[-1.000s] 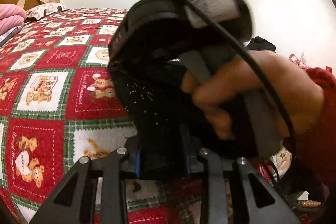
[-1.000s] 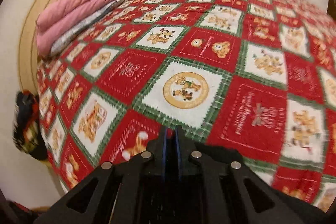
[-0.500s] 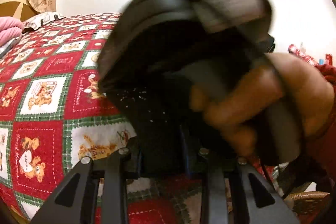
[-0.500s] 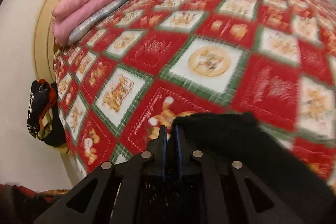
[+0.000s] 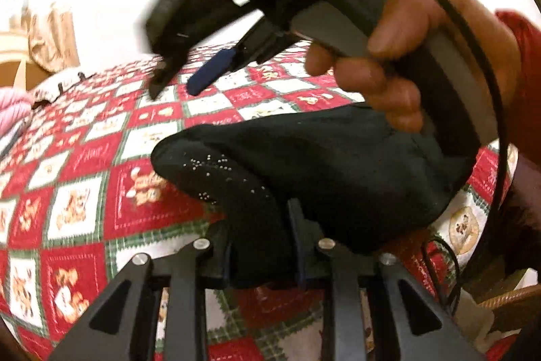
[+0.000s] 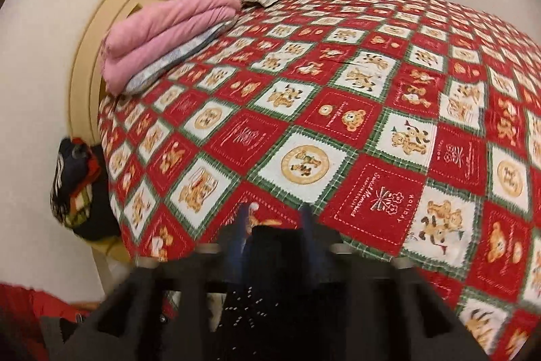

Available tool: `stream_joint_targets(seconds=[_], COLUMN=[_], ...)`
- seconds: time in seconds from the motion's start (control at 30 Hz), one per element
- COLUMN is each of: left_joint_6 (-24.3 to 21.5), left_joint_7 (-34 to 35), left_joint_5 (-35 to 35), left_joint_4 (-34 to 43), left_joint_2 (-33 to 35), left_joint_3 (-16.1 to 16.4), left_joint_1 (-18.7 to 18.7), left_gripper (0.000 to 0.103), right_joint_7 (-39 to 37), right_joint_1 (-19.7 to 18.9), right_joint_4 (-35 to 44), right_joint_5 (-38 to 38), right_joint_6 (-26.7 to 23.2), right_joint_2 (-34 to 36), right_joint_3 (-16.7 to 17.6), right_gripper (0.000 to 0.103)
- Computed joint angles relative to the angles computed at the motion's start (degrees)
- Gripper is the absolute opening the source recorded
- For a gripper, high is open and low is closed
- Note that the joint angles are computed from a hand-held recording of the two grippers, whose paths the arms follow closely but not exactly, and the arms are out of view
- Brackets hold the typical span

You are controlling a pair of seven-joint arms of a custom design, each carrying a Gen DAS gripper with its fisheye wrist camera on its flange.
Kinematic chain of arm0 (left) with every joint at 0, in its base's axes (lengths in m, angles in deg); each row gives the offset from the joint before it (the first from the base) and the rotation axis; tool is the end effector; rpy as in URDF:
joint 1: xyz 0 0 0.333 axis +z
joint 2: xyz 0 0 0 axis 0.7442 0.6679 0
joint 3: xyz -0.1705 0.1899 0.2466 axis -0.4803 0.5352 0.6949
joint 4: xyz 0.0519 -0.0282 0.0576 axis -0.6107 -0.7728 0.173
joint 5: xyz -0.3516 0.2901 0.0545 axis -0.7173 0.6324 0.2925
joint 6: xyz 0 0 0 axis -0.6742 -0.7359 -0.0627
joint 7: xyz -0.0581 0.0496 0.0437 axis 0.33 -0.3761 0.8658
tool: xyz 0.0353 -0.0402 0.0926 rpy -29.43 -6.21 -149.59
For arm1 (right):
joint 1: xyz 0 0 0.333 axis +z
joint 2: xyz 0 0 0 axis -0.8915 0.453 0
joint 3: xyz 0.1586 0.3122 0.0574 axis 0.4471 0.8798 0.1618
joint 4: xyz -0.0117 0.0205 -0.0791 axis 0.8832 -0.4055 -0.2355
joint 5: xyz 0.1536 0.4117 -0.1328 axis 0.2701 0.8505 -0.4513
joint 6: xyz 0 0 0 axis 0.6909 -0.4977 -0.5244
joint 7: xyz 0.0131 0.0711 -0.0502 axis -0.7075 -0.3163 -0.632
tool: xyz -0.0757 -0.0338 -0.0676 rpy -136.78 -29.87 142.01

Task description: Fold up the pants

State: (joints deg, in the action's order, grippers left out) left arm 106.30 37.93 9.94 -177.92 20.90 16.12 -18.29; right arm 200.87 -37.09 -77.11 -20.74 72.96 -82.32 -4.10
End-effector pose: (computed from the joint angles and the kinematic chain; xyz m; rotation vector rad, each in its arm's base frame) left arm 0.4047 -0.2734 0.4841 -0.9353 2.3260 -1.2441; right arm 0.5331 0.3842 0.5664 -1.9139 1.5402 -0.2454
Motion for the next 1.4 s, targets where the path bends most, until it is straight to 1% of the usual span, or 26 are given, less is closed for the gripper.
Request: stream_joint_targets(seconds=[0.03,0.07,0.13,0.23,0.27,0.3,0.37,0.43,0.57,0.67,0.77,0.83,0.9,0.97,1.0,1.03,1.07,1.13,1.17,1.2,1.23,1.27,1.3,1.33,1.37,1.4], left_joint_6=[0.3,0.7,1.3,1.9,2.0,1.8,1.1,0.5,-0.1,-1.5,-2.0,-4.1,-6.8,-10.0,-11.7,-12.5,-13.0,-13.4,-13.4,-13.4,-13.1,-12.7,-12.5,-12.1,-11.7,-11.2], left_joint_7=[0.6,0.5,0.3,-0.9,-1.4,-2.1,-4.1,-4.7,-5.7,-5.0,-4.3,-3.8,-2.8,-2.4,-3.1,-3.5,-4.1,-6.2,-8.1,-8.5,-10.0,-11.2,-8.7,-10.2,-11.9,-12.9], left_joint_5=[0.3,0.7,1.9,4.0,4.7,5.2,5.7,5.4,4.8,3.6,3.3,1.3,-2.0,-5.2,-6.1,-6.6,-6.8,-5.7,-4.6,-4.0,-2.7,-1.5,-2.9,-1.3,0.0,0.8], left_joint_4=[0.2,0.1,0.2,0.0,-0.2,-0.3,-0.6,-0.5,-0.5,-0.6,-1.2,-0.9,-0.4,0.5,1.1,1.5,1.7,1.6,1.3,2.0,2.1,2.2,4.0,4.5,5.0,5.6], left_joint_2=[0.4,0.6,1.5,2.0,2.1,2.0,1.7,1.5,1.7,1.1,0.8,0.2,-0.3,-0.8,-0.8,-0.5,-0.2,-0.2,-0.2,0.4,0.5,0.4,2.0,2.3,2.6,3.2], left_joint_3=[0.8,-0.3,-1.6,-4.0,-4.6,-5.3,-7.9,-7.0,-8.6,-7.9,-11.0,-10.0,-7.7,-6.4,-7.1,-8.0,-9.4,-14.0,-17.4,-19.0,-22.0,-24.0,-24.0,-26.1,-29.2,-30.8], left_joint_1=[-0.6,0.3,1.7,4.4,5.1,5.8,8.0,7.3,9.3,8.4,11.7,10.8,9.1,8.5,9.8,10.9,12.7,17.7,20.8,23.2,26.6,28.9,30.1,32.5,35.7,37.5], left_gripper=[0.027,0.027,0.027,0.027,0.027,0.027,0.027,0.027,0.027,0.027,0.027,0.028,0.030,0.037,0.045,0.052,0.054,0.060,0.062,0.066,0.067,0.067,0.067,0.067,0.067,0.067], right_joint_7=[-1.2,-2.0,-6.5,-8.7,-8.9,-9.9,-11.0,-10.4,-4.3,2.2,5.8,4.3,-1.0,-0.8,-1.2,-0.2,1.9,11.0,14.0,19.4,22.6,24.4,25.6,26.1,26.5,27.2], right_joint_1=[0.1,0.3,0.9,3.2,4.3,5.3,7.0,7.9,7.1,5.7,5.5,3.7,0.7,0.4,0.4,0.5,0.4,-1.8,-3.4,-6.4,-8.6,-10.1,-10.8,-11.1,-11.2,-10.7], right_joint_4=[0.7,1.1,4.5,11.2,13.4,15.9,19.8,21.1,20.7,19.0,17.1,13.1,8.0,3.2,-0.5,-3.0,-5.1,-10.5,-12.7,-16.2,-18.7,-20.7,-23.5,-25.9,-27.9,-30.3], right_joint_5=[0.3,0.5,1.6,-8.2,-11.8,-14.3,-17.2,-18.7,-15.7,-10.8,-9.2,-3.9,8.8,13.7,15.5,15.1,13.2,4.3,1.2,-3.9,-6.5,-7.9,-8.5,-8.7,-8.6,-8.1], right_joint_6=[-1.2,-2.2,-7.5,-17.2,-20.5,-24.3,-30.7,-32.4,-29.1,-22.2,-15.7,-8.5,-0.1,6.9,11.2,13.3,14.4,15.1,14.8,13.8,12.7,11.6,9.7,7.7,5.5,3.1], right_joint_2=[0.1,0.2,2.5,7.3,9.1,11.0,14.1,15.1,15.0,15.9,16.4,14.2,11.0,7.2,4.0,1.8,-0.2,-5.9,-8.2,-12.4,-15.5,-18.1,-21.8,-25.0,-28.0,-31.4], right_joint_3=[0.1,0.1,0.4,0.7,0.5,0.3,-0.6,-1.7,-3.1,-3.7,-4.1,-3.3,-0.9,-0.8,-0.7,-0.8,-0.8,0.7,2.0,4.5,6.5,7.9,8.9,9.6,10.1,10.9], right_gripper=[0.063,0.063,0.063,0.062,0.046,0.020,0.013,0.010,0.006,0.005,0.005,0.005,0.005,0.005,0.005,0.005,0.005,0.006,0.006,0.006,0.006,0.006,0.006,0.006,0.006,0.006])
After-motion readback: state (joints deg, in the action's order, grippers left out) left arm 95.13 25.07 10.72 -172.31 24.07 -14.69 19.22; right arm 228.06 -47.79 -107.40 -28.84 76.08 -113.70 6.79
